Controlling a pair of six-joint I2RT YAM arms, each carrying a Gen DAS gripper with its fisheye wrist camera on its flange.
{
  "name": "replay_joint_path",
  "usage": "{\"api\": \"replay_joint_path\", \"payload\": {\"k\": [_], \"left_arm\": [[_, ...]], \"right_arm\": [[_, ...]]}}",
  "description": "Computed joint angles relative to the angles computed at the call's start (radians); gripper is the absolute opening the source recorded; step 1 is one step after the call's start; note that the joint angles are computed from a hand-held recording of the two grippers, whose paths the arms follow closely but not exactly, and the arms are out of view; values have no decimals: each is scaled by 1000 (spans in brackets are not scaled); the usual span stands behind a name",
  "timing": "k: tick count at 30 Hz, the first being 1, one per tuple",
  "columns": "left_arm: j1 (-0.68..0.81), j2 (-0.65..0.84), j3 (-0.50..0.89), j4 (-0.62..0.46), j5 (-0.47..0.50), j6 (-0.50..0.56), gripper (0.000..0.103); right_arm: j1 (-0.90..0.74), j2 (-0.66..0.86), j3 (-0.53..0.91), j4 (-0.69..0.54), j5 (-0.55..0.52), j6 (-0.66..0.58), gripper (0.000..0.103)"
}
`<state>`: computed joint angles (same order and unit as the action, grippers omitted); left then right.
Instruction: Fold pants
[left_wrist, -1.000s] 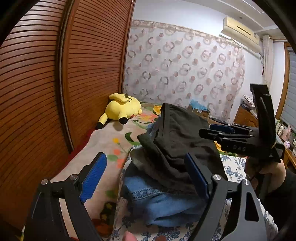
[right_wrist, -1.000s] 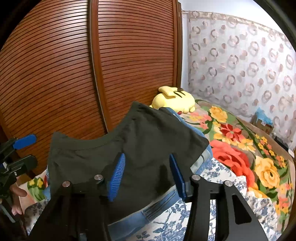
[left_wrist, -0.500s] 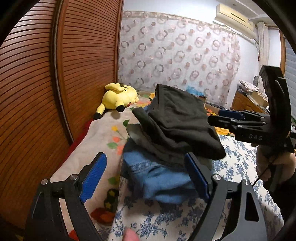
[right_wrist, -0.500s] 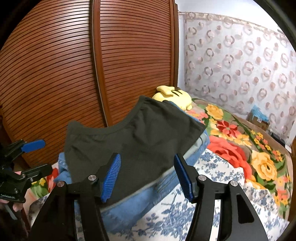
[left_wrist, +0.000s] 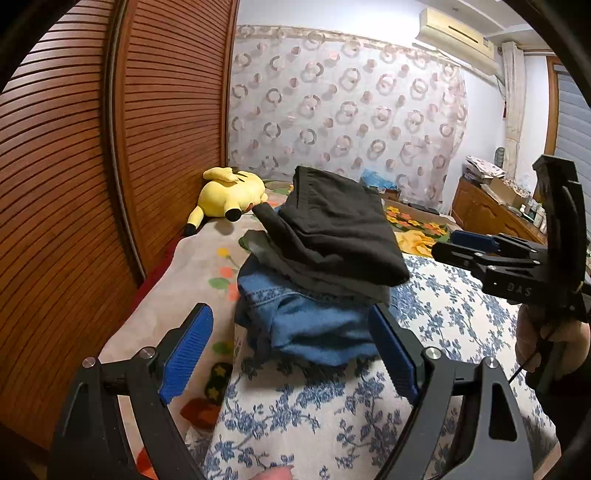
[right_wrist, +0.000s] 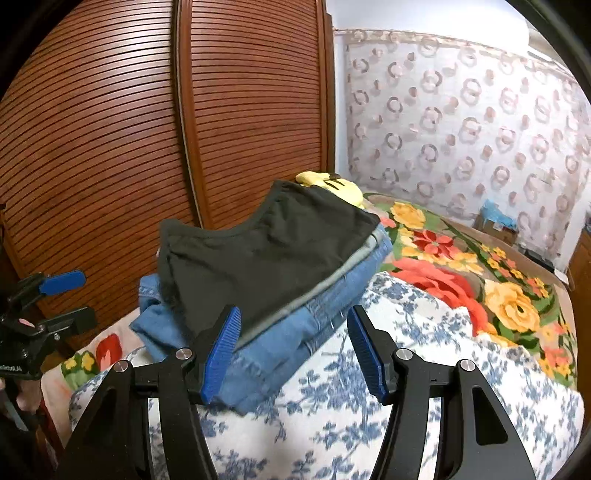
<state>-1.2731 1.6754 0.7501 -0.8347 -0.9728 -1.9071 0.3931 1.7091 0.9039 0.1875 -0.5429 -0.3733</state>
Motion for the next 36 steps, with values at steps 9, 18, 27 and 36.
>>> {"api": "replay_joint_path", "payload": {"k": [9,18,27,36], "left_arm": [[-71,77,93,-70,4,-46,86],[-101,141,189,-52,-15,24,86],[-96,218,310,39,-40,200,86],[-103,309,437,82,-41,310,86]], "right_arm": [[-63,-166,-196,41,-29,16,66],[-215,-364,-406,59,-91,31,66],[-389,-564,-525,-45,-160,-3,77],[-609,-741,-592,-213,-245,-88,78]]}}
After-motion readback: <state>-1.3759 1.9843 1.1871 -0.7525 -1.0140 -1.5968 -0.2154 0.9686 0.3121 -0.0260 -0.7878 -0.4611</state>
